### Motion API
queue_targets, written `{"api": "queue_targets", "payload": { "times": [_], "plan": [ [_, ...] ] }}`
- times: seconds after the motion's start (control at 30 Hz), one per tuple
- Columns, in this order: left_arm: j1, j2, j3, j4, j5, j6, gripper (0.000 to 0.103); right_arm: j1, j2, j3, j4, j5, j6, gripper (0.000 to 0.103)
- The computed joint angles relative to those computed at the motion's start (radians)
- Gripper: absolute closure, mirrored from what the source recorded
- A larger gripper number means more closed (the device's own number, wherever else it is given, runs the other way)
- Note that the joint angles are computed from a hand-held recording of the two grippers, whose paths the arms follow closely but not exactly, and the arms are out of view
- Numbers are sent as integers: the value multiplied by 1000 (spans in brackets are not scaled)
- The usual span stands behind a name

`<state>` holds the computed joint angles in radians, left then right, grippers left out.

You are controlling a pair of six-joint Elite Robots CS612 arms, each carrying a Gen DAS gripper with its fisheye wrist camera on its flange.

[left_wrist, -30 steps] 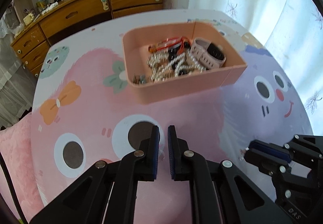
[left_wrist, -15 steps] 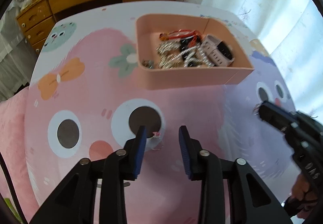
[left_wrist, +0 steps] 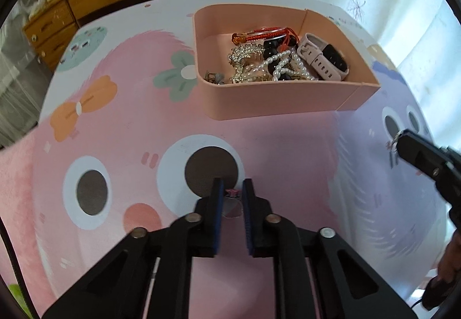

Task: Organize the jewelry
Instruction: 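Carry both rings over the pink tray and open both tools to drop them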

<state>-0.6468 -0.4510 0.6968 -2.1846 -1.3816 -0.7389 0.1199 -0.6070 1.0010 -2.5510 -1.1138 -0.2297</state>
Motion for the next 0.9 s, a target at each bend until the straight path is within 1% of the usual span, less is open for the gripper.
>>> {"api": "queue_targets", "payload": {
  "times": [0.03, 0.1, 0.2, 0.4, 0.53, 0.63, 0.73, 0.83, 0.9],
  "plan": [
    [1, -2, 7, -15, -11, -8, 95, 0, 0, 0, -1, -2, 0, 96],
    [-3, -2, 10, -21, -1, -1, 96, 0, 1, -2, -1, -1, 2, 96],
    [-7, 1, 5, -17, 15, 31, 96, -1, 4, -6, -9, -5, 9, 96],
    [-13, -1, 1, -34, 15, 89, 96, 2, 14, -24, -28, -24, 38, 95],
    [-15, 8, -38, -30, 26, 127, 96, 5, 25, -41, -46, -44, 63, 95],
    [-14, 17, -71, -65, 48, 162, 96, 8, 40, -68, -58, -63, 94, 95],
    [-10, 31, -111, -94, 64, 179, 96, 10, 58, -100, -67, -63, 132, 95],
    [-4, 50, -151, -127, 73, 202, 96, 16, 80, -139, -75, -86, 161, 95],
    [2, 63, -174, -147, 88, 216, 96, 21, 96, -168, -87, -110, 201, 95]
  ]
}}
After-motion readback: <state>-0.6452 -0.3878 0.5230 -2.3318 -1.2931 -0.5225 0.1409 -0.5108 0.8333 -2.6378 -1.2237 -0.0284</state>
